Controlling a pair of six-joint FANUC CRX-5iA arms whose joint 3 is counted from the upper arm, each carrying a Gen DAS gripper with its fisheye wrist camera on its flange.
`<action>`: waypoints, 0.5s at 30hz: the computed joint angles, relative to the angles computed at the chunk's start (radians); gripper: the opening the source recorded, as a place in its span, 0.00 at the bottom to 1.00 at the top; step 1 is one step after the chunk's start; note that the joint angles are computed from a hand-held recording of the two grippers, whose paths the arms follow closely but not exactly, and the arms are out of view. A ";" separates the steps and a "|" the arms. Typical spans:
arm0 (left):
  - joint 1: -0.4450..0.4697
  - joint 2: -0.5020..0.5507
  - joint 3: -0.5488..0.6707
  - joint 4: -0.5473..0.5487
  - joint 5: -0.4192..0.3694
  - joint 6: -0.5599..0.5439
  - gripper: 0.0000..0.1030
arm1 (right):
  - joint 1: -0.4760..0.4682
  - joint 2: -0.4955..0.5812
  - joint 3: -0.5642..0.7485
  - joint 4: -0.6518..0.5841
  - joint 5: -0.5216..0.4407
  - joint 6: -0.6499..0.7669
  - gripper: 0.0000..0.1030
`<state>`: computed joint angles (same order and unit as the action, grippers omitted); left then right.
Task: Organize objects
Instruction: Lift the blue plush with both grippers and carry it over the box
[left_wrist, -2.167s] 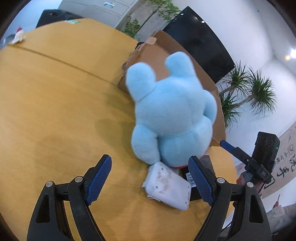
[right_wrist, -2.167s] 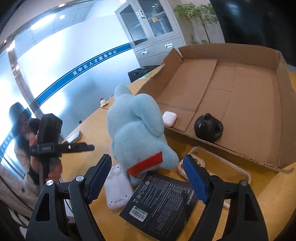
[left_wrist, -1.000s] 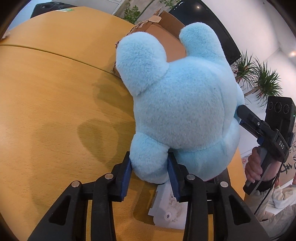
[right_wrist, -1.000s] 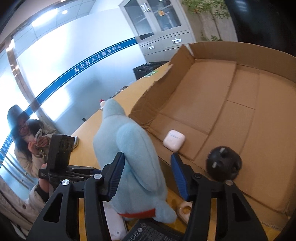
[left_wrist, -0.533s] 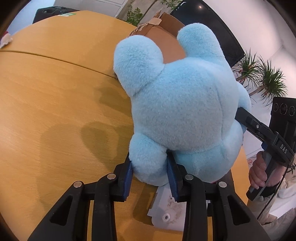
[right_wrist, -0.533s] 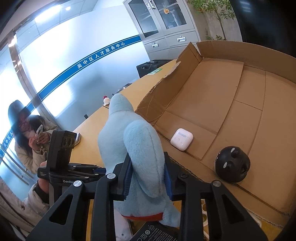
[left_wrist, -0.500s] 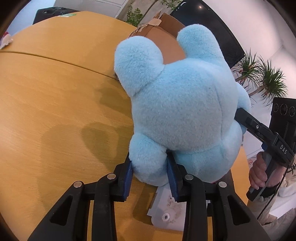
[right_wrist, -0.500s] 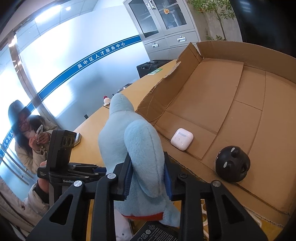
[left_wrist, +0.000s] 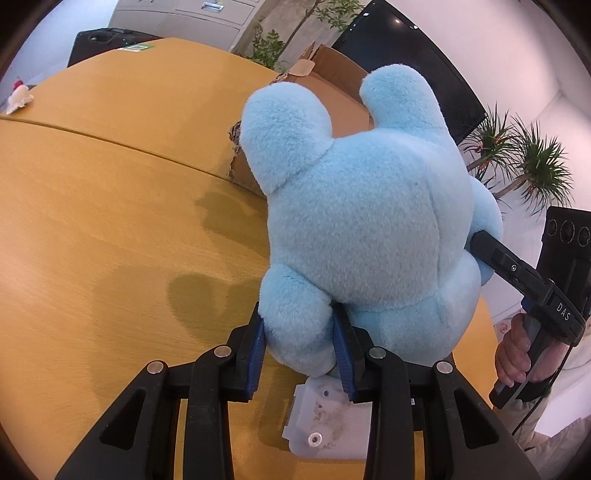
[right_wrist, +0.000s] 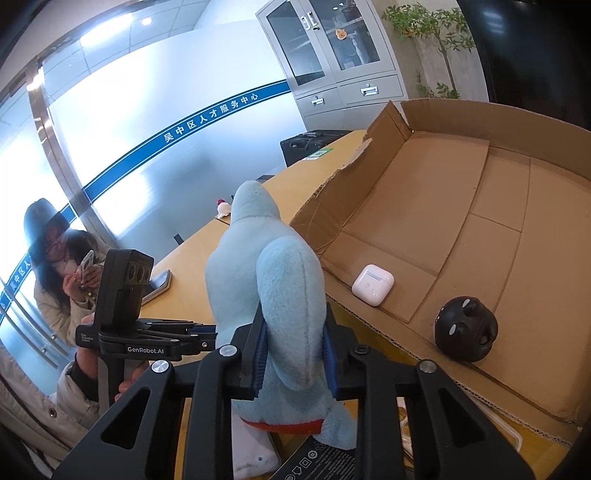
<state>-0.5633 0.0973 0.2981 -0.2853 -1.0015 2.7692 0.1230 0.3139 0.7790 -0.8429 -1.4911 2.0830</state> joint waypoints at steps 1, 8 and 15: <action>-0.001 0.008 0.017 0.004 -0.018 -0.013 0.31 | -0.001 -0.002 0.000 -0.002 0.001 0.002 0.22; -0.042 0.000 0.070 -0.058 -0.094 0.009 0.31 | -0.011 -0.018 -0.010 -0.027 -0.002 0.023 0.22; -0.067 0.009 0.131 -0.106 -0.140 0.008 0.31 | -0.023 -0.037 -0.020 -0.050 0.007 0.039 0.22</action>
